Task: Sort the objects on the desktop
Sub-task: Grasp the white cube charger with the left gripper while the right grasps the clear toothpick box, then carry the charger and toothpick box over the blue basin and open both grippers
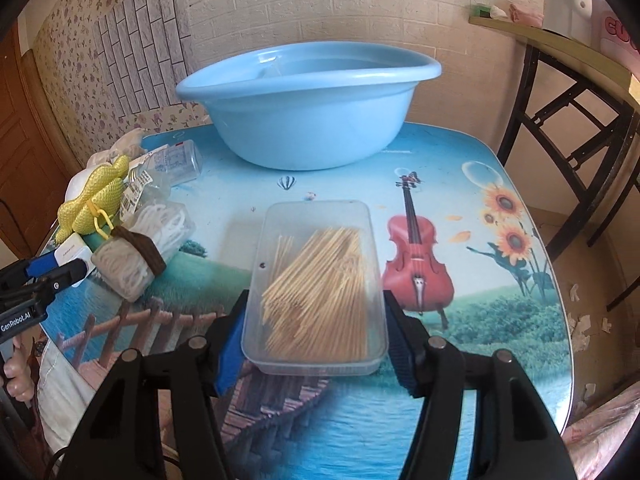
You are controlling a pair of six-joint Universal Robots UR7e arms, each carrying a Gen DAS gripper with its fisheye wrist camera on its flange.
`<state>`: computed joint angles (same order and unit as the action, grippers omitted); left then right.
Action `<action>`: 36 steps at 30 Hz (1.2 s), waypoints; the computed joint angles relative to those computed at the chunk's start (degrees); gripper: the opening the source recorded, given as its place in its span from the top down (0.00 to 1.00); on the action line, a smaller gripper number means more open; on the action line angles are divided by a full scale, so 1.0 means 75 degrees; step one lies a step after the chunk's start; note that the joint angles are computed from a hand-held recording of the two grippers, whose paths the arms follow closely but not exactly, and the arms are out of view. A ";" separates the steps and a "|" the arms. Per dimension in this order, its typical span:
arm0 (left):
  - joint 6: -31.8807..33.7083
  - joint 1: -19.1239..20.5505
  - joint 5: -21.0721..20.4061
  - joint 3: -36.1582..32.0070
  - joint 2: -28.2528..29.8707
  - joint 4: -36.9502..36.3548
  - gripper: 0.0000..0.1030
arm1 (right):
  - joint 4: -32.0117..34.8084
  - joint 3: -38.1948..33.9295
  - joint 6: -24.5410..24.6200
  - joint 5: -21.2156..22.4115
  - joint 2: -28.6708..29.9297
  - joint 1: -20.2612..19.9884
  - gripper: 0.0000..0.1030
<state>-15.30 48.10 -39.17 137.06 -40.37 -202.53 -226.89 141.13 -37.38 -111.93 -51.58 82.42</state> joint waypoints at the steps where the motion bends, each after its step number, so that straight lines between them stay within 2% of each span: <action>1: -0.0030 0.0002 0.0013 0.0006 0.0024 -0.0019 0.41 | 0.0021 0.0023 -0.0012 0.0049 -0.0046 -0.0032 0.41; 8: 0.0138 -0.0086 0.0305 -0.0039 0.0248 -0.0124 0.41 | -0.0313 -0.0045 -0.0253 -0.0014 0.0186 -0.0027 0.40; 15: 0.0321 -0.0142 0.0370 -0.0081 0.0441 -0.0348 0.30 | -0.0534 -0.0093 -0.0498 0.0104 0.0300 -0.0093 0.39; 21: 0.0421 -0.0155 0.0359 -0.0076 0.0501 -0.0515 0.27 | -0.0636 -0.0088 -0.0564 0.0088 0.0340 -0.0101 0.39; 24: 0.0442 -0.0145 0.0337 -0.0076 0.0500 -0.0548 0.27 | -0.0610 -0.0091 -0.0567 0.0084 0.0316 -0.0107 0.39; 26: 0.0467 -0.0148 0.0347 -0.0050 0.0509 -0.0663 0.34 | -0.0601 -0.0098 -0.0556 0.0042 0.0316 -0.0091 0.40; 27: 0.0449 -0.0148 0.0363 -0.0027 0.0499 -0.0731 0.42 | -0.0614 -0.0102 -0.0546 0.0008 0.0329 -0.0073 0.40; 36: 0.0340 -0.0085 0.0176 0.0096 0.0303 -0.0834 0.42 | -0.0540 0.0046 -0.0370 0.0094 0.0173 -0.0064 0.41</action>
